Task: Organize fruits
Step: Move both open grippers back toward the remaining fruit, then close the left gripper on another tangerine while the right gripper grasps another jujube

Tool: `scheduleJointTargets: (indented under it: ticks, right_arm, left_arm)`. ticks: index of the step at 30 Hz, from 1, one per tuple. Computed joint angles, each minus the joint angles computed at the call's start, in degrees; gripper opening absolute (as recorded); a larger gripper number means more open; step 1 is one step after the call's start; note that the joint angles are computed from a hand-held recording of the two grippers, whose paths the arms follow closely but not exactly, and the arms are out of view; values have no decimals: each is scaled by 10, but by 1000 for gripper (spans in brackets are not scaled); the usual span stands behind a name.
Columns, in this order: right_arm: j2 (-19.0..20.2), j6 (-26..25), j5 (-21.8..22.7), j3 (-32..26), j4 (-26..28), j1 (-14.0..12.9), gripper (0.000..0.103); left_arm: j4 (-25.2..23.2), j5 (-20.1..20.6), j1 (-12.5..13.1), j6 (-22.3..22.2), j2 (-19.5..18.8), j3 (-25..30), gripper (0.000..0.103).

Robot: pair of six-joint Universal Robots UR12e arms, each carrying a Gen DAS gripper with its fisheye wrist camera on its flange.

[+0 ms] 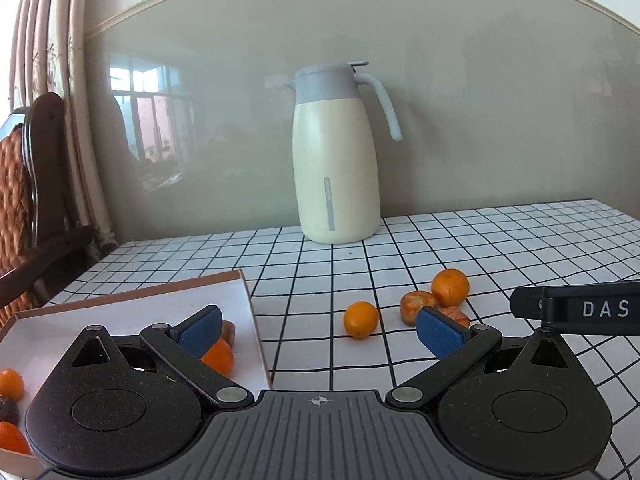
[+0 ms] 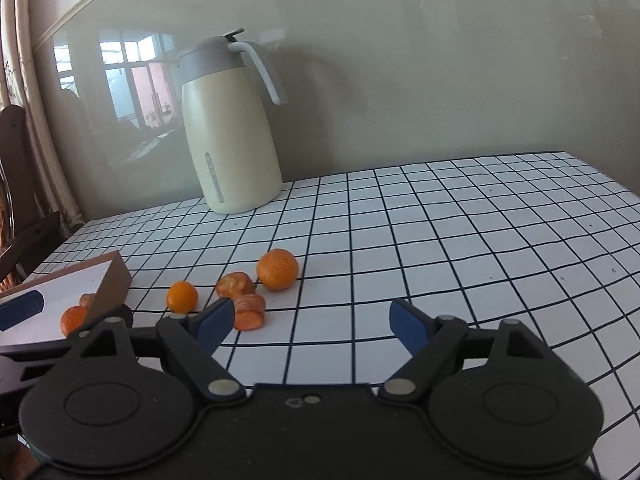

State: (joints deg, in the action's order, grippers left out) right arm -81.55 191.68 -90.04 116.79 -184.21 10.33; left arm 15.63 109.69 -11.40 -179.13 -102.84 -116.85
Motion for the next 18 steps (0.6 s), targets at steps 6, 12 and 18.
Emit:
scheduleJointTargets:
  ticks: [6,12,18]
  right_arm:
    - [-1,4,4,2,5,-8,78]
    - [0,-3,10,0,8,-11,76]
    - [4,1,8,-3,9,-12,76]
  left_arm:
    - [-10,-6,-3,-3,-7,9,103]
    - [-22,-1,-6,-1,-17,21,103]
    - [-53,-14,-5,-4,-23,34,91]
